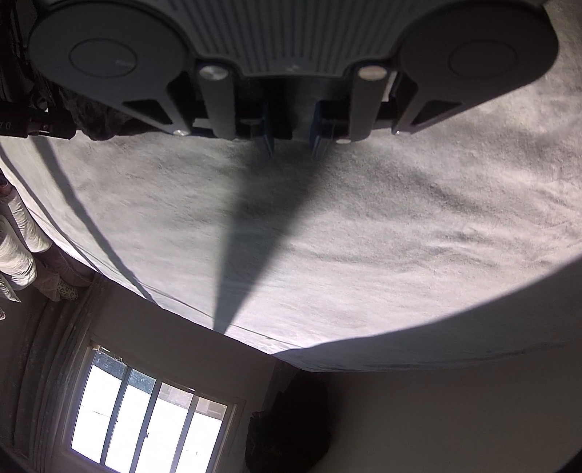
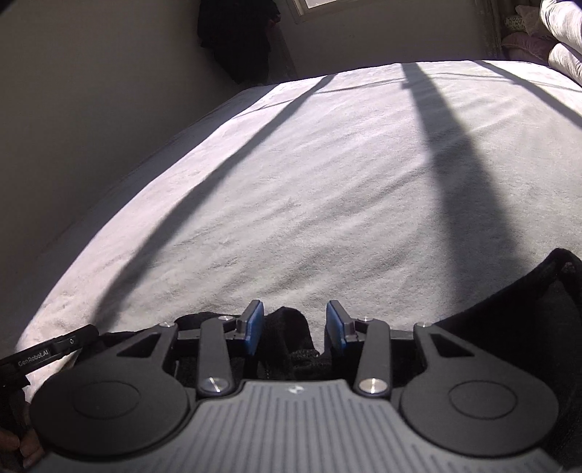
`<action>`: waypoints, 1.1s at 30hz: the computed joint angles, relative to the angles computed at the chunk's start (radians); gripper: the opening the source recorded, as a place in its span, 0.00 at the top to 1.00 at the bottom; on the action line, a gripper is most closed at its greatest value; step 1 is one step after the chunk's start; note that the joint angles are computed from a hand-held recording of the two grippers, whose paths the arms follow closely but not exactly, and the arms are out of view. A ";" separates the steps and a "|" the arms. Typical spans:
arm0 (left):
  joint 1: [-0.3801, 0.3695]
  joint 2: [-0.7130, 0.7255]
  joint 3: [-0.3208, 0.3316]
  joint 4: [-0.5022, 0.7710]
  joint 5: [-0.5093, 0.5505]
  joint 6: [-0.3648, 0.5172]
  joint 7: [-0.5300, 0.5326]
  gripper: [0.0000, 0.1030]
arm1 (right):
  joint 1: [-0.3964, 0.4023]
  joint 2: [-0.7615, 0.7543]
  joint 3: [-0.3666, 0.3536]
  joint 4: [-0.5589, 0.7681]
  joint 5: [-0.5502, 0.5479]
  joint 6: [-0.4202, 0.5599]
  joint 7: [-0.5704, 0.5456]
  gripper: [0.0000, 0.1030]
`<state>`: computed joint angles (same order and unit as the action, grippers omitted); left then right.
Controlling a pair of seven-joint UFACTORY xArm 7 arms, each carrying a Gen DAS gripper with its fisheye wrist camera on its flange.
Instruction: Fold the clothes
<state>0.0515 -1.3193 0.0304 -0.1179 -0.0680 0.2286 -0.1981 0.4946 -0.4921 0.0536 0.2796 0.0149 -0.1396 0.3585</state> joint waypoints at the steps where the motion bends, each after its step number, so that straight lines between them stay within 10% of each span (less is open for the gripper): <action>1: -0.008 0.004 0.013 0.004 -0.001 0.009 0.011 0.99 | -0.022 0.005 0.023 0.006 -0.016 0.006 -0.016 0.92; 8: 0.042 -0.016 -0.065 -0.001 0.020 0.012 -0.058 1.00 | -0.305 0.072 0.347 -0.007 0.004 -0.233 -0.066 0.95; 14: 0.051 0.010 -0.097 0.010 0.063 0.012 -0.090 0.98 | -0.424 0.124 0.517 0.043 0.113 -0.179 -0.178 0.93; 20: 0.048 -0.024 -0.044 0.002 0.059 0.011 -0.087 0.76 | -0.292 0.076 0.373 0.022 0.084 -0.166 -0.144 0.81; 24: 0.024 -0.002 0.015 -0.009 0.032 -0.039 -0.046 0.66 | -0.109 0.056 0.174 0.007 -0.007 -0.201 -0.099 0.47; 28: 0.005 0.017 0.009 -0.007 0.024 -0.044 -0.023 0.71 | -0.128 0.094 0.210 0.034 -0.033 -0.212 -0.114 0.47; 29: -0.007 0.022 0.020 -0.003 0.022 -0.035 -0.006 0.94 | -0.138 0.108 0.227 0.040 -0.030 -0.210 -0.122 0.47; 31: -0.011 0.022 0.002 0.000 0.019 -0.029 -0.008 0.98 | -0.158 0.133 0.263 0.046 -0.017 -0.209 -0.137 0.61; 33: 0.008 -0.003 -0.047 -0.005 0.021 -0.034 -0.048 0.99 | -0.238 0.136 0.376 0.042 0.042 -0.215 -0.172 0.98</action>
